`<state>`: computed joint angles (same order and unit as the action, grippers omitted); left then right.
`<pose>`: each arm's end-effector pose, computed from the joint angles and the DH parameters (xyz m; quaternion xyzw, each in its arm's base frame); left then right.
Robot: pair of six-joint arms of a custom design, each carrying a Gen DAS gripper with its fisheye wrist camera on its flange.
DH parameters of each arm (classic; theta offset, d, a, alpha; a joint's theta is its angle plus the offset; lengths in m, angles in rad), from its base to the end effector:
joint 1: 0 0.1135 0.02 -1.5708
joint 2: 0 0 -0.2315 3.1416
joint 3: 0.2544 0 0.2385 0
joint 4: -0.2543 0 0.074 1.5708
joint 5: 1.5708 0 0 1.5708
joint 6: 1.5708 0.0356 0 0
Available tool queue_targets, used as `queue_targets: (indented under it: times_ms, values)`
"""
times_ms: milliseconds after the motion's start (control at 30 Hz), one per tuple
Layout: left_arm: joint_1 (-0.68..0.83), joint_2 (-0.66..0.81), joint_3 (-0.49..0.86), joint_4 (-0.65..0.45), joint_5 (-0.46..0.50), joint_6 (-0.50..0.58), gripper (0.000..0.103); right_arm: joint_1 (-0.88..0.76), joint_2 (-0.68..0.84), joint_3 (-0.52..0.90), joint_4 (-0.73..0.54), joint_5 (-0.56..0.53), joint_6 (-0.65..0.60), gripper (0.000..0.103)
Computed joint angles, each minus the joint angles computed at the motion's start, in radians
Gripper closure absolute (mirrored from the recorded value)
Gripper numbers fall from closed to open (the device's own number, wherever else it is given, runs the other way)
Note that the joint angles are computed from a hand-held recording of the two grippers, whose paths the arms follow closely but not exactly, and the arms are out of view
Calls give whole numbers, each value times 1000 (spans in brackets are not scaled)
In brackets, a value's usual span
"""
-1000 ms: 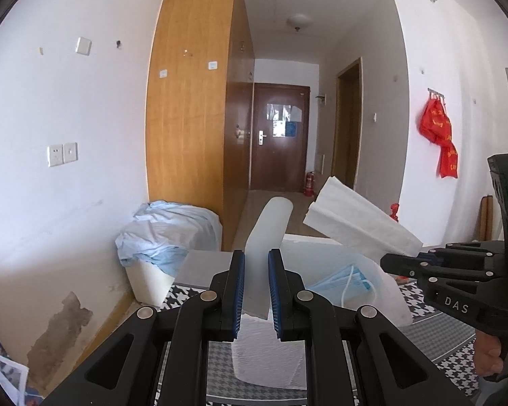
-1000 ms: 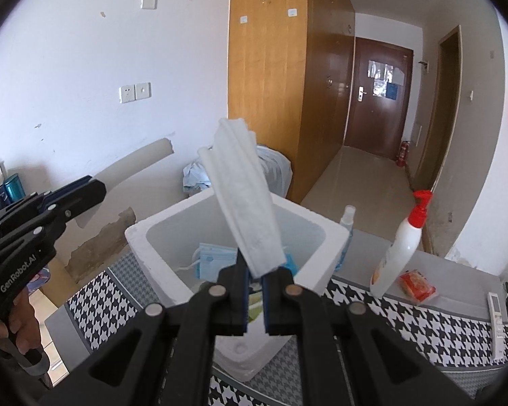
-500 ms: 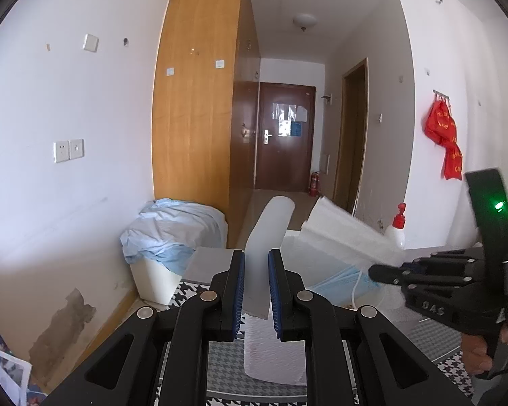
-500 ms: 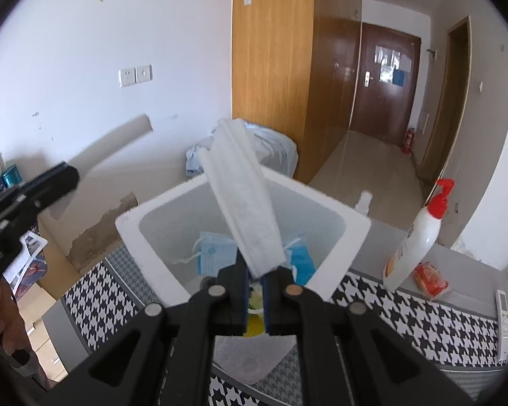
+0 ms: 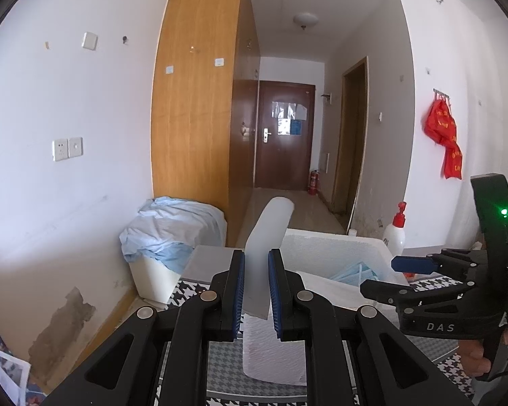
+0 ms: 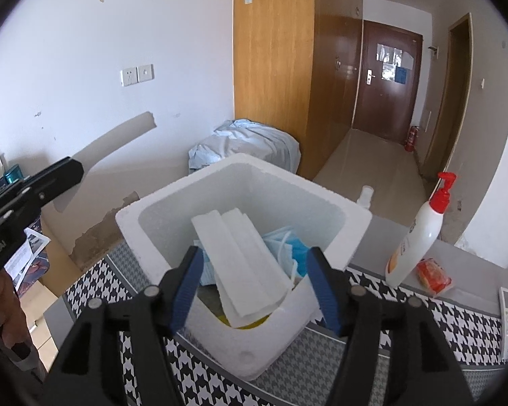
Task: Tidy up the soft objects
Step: 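Open right gripper to drop napkins into the white foam box, then lower foam tube into the foam box and open left gripper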
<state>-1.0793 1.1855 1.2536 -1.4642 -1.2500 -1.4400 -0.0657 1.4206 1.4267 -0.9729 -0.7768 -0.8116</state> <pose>0.1119 -0.1375 0.3197 -0.1951 0.7856 0.1111 0.5765 0.2733 0.0070 0.3220 -0.4269 0.7818 0.2104 0.4028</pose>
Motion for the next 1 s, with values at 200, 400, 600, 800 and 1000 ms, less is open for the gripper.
queue_targets:
  times_ms: [200, 400, 600, 800, 1000]
  values:
    - [23, -27, -22, 106, 13, 120, 88, -30, 3, 18, -15, -24, -18, 32]
    - [56, -57, -55, 257, 36, 279, 88, -80, 17, 45, -48, -62, -51, 31]
    - [94, -70, -81, 411, 79, 435, 88, -138, 41, 75, -64, -97, -64, 25]
    - [126, -64, -90, 527, 122, 552, 88, -183, 62, 103, -84, -123, -79, 25]
    - [155, -50, -93, 605, 164, 623, 88, -222, 77, 121, -96, -146, -98, 25]
